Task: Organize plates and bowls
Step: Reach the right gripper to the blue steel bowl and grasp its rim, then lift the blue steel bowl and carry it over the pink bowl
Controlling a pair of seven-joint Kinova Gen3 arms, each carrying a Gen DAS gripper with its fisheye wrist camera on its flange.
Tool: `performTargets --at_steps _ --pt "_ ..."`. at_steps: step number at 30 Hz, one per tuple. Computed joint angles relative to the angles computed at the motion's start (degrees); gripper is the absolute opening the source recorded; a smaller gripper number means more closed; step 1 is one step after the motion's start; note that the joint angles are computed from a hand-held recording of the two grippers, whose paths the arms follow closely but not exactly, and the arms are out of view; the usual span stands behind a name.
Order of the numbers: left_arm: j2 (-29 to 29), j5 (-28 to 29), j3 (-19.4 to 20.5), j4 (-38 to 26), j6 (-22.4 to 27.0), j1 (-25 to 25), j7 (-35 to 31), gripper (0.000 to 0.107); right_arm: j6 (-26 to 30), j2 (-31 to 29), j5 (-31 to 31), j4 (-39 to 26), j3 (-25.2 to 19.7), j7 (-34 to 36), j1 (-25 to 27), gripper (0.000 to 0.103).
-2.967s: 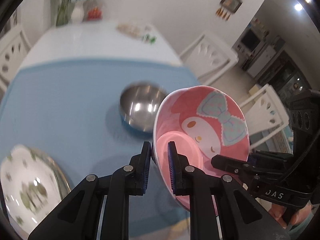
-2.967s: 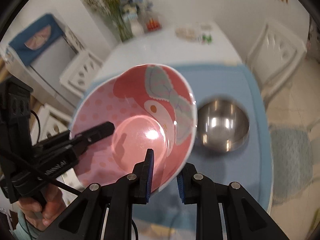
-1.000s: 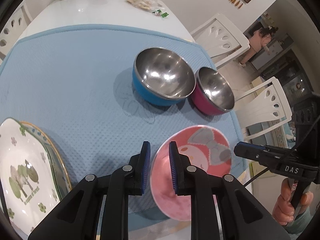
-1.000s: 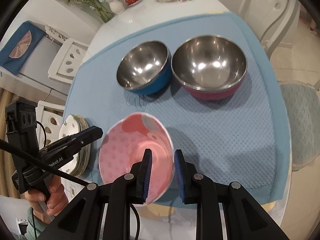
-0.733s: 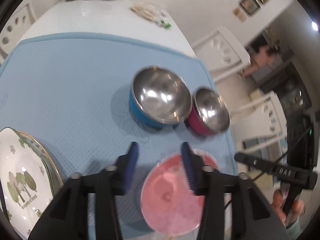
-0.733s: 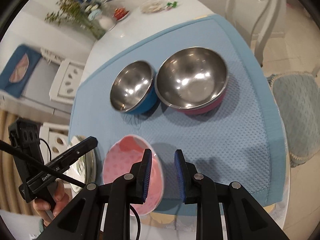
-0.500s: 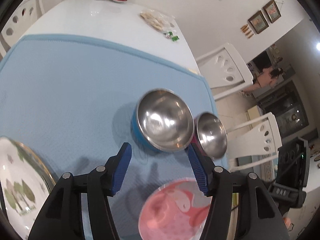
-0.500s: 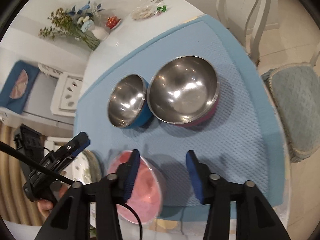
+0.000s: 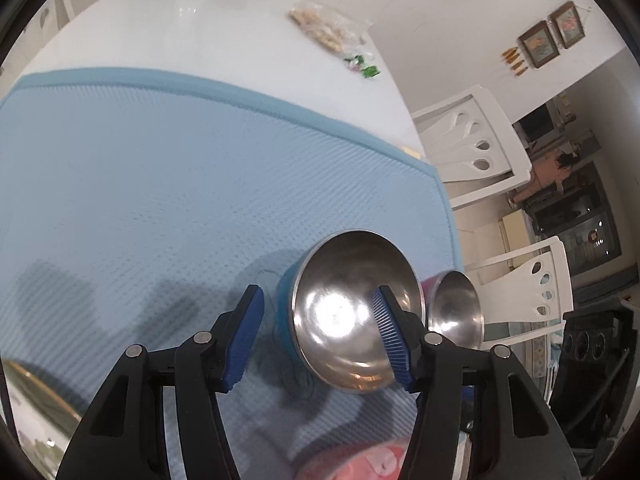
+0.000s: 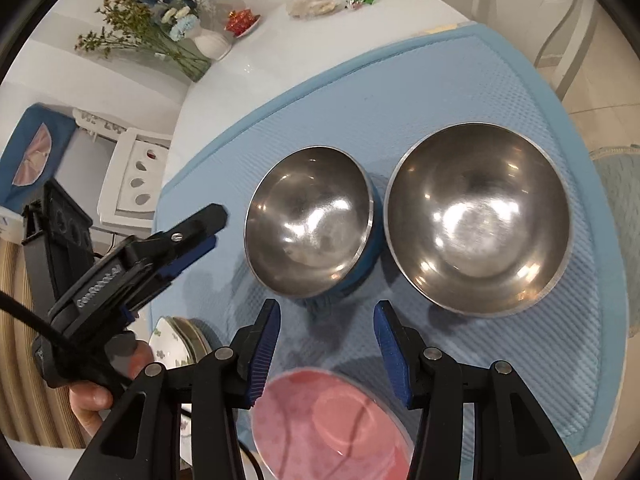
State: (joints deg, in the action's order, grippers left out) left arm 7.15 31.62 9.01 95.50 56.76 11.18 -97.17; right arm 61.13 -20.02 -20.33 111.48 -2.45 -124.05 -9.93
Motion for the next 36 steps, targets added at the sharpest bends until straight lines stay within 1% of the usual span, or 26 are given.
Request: performTargets --at_steps 3,5,6,7,8,10,12,14,17,20,24,27,29,31,33,36 --pt "1.76 -0.55 0.09 -0.84 0.08 0.12 0.16 0.050 -0.12 2.89 0.13 -0.78 -0.42 -0.21 -0.26 0.048" --pt "2.87 -1.20 0.29 -1.41 0.16 0.27 0.24 0.044 -0.57 4.33 -0.80 -0.57 0.04 0.21 -0.48 0.048" --pt "3.40 -1.41 0.37 -1.64 0.30 0.26 0.21 0.044 -0.68 4.67 -1.07 -0.49 0.12 0.29 -0.47 0.048" --pt "3.97 -1.63 0.47 -1.85 0.24 0.36 0.42 0.041 -0.77 5.20 -1.30 -0.36 0.21 0.48 -0.48 0.048" --pt "4.42 -1.57 0.59 -1.92 0.35 0.26 0.28 0.034 -0.80 5.66 -1.38 -0.27 0.28 0.76 -0.47 0.048" --pt "5.43 -1.23 0.83 -2.27 0.81 -0.03 -0.28 0.028 -0.99 6.35 -1.39 -0.10 0.29 1.05 -0.32 0.048" --pt "5.92 -1.40 0.99 -2.18 0.56 0.00 -0.55 0.027 -1.36 6.91 -1.66 0.25 0.44 1.56 -0.20 0.047" --pt "6.37 -1.44 1.19 -2.12 0.38 0.00 -0.99 0.022 -1.60 7.41 -1.62 0.41 0.36 1.60 0.00 0.044" --pt "7.09 -1.52 1.30 -2.18 0.20 0.02 -1.09 0.022 -1.64 7.73 -0.31 0.24 -0.40 0.73 0.24 0.043" --pt "7.80 -0.97 1.49 -2.07 -0.04 -0.19 -1.28 0.019 -2.21 8.09 2.21 -0.34 -2.07 -2.57 0.26 0.041" --pt "8.19 -1.44 1.64 -2.01 -0.65 0.07 -1.19 0.015 -2.75 8.78 2.97 -0.58 -2.74 -5.83 -0.22 0.039" --pt "7.94 -0.61 2.01 -1.56 -0.87 -0.61 -3.35 0.013 -2.33 8.63 4.33 -0.82 -3.05 -7.44 -0.60 0.037" --pt "6.56 -0.54 2.20 -0.84 -1.41 -0.84 -5.84 0.013 -1.64 9.65 6.22 -1.90 -4.06 -9.13 -1.15 0.036" --pt "4.56 -1.83 2.02 -0.08 -2.23 -0.38 -7.65 0.013 -1.05 10.28 6.08 -2.32 -3.78 -8.21 -1.96 0.036" --pt "3.19 -2.95 1.50 0.53 -2.28 -0.09 -8.15 0.013 -1.20 10.51 5.51 -2.38 -3.72 -7.61 -2.57 0.036" --pt "1.19 -3.21 0.10 2.28 -1.64 -0.92 -7.67 0.013 -0.74 11.49 6.86 -3.68 -4.90 -7.80 -3.79 0.036"
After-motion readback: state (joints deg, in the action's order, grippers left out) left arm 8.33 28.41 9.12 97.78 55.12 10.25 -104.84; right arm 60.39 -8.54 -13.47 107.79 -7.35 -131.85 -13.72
